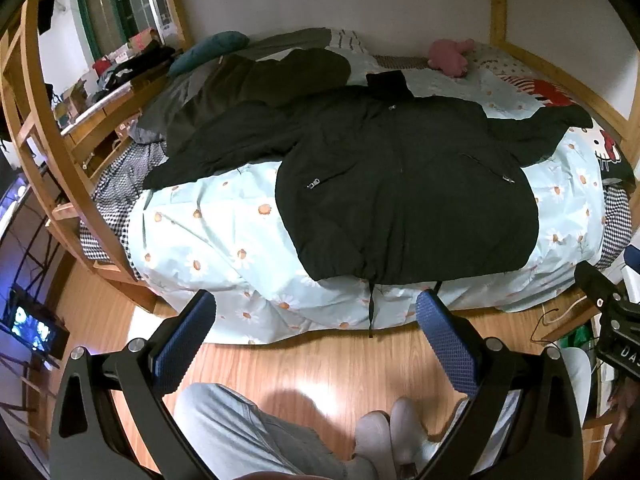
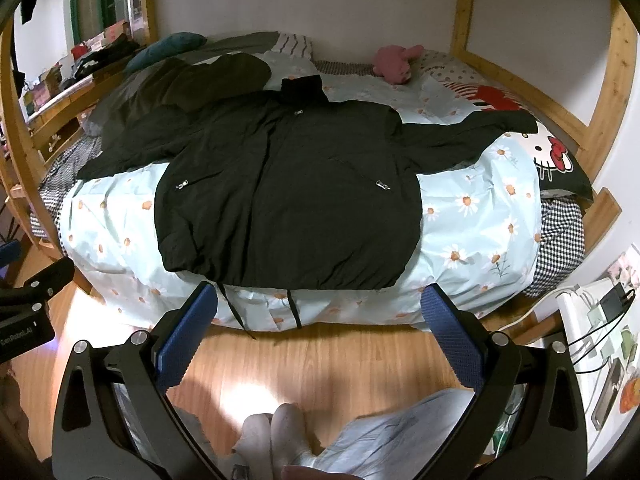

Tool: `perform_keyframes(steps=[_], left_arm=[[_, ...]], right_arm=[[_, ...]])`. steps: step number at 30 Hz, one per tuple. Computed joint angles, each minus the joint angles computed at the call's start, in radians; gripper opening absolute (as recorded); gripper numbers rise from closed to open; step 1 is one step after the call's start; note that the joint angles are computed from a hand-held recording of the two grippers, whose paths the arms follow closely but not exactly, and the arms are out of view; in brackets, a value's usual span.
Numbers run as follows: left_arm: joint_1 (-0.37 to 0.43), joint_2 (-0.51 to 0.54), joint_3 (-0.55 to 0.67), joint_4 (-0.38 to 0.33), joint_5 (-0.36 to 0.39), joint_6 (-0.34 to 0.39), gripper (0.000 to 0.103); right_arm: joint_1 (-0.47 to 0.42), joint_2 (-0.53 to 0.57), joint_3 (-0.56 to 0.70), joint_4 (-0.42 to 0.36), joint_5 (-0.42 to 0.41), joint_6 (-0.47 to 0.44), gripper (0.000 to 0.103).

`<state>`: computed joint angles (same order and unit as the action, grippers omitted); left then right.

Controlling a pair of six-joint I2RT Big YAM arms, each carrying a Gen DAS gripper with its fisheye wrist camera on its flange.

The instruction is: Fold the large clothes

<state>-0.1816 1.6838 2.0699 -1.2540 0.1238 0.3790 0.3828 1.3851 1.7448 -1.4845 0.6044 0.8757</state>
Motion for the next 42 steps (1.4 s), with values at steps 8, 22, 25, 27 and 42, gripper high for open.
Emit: perform_keyframes(steps=[8, 22, 25, 27, 42], left_arm=[[0.002, -0.007, -0.016, 0.005, 0.004, 0.009, 0.098], [-0.004, -0.004, -0.009, -0.010, 0.000, 0.010, 0.098], [-0.004, 0.002, 0.002, -0.017, 0.001, 0.008, 0.098], [-0.004, 0.003, 0.004, -0.017, -0.001, 0.006, 0.098], [-0.008, 0.002, -0.003, -0.017, -0.017, 0.013, 0.098]], right_arm=[[0.007, 0.009, 0.011, -0.004, 0.005, 0.006, 0.100], [0.007, 0.003, 0.010, 0.006, 0.016, 0.010, 0.100], [0.005, 0.004, 0.009, 0.006, 0.012, 0.007, 0.100], [0.005, 0.004, 0.010, 0.005, 0.010, 0.007, 0.100], [0.001, 0.003, 0.011, 0.004, 0.004, 0.010, 0.100]])
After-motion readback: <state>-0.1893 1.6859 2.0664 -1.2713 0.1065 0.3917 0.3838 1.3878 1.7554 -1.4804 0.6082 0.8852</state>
